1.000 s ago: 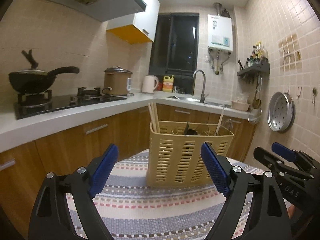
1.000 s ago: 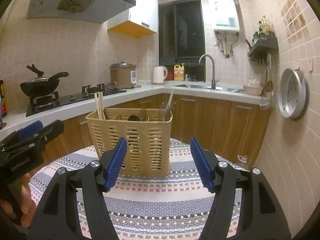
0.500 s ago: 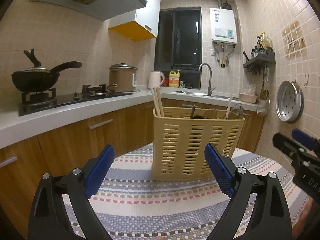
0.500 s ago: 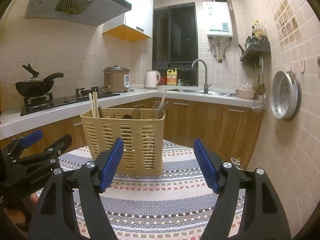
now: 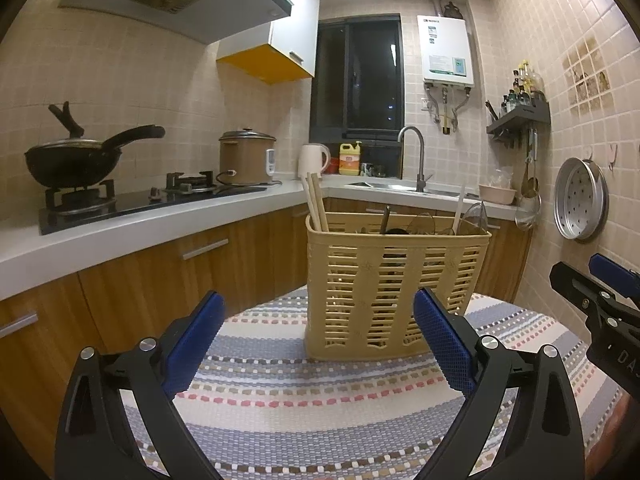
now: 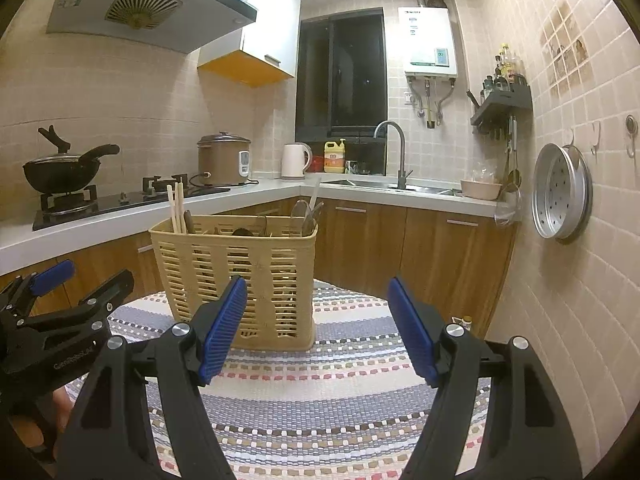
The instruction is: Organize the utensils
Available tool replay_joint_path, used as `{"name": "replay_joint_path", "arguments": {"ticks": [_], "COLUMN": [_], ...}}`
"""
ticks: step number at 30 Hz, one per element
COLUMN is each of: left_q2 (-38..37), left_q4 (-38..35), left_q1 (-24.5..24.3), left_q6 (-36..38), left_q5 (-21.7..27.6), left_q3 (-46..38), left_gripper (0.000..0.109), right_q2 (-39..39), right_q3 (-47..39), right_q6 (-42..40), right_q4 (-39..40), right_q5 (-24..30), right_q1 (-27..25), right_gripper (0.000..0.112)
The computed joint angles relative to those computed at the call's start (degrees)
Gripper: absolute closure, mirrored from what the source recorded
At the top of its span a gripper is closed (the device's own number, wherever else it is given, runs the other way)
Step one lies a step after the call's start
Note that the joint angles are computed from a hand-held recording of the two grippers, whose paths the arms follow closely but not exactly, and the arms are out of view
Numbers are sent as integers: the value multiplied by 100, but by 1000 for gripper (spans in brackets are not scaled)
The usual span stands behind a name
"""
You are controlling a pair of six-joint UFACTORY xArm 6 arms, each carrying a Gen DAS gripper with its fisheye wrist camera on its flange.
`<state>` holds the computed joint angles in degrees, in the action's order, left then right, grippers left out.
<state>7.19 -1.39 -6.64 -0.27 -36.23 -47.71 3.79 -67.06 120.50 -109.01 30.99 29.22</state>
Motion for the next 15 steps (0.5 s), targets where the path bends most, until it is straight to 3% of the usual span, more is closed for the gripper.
{"name": "replay_joint_path", "arguments": {"ticks": [15], "left_q2": [-6], "left_q4": [155], "left_q1": [25], "left_q6": [-84], "left_q5": [144], "left_q3": [-21], "left_gripper": [16], "right_q2": [-7], "right_q3": [27], "right_q6": [57], "right_q4": [40], "right_q5": [-130], "right_q1": [-81], "right_gripper": [42]}}
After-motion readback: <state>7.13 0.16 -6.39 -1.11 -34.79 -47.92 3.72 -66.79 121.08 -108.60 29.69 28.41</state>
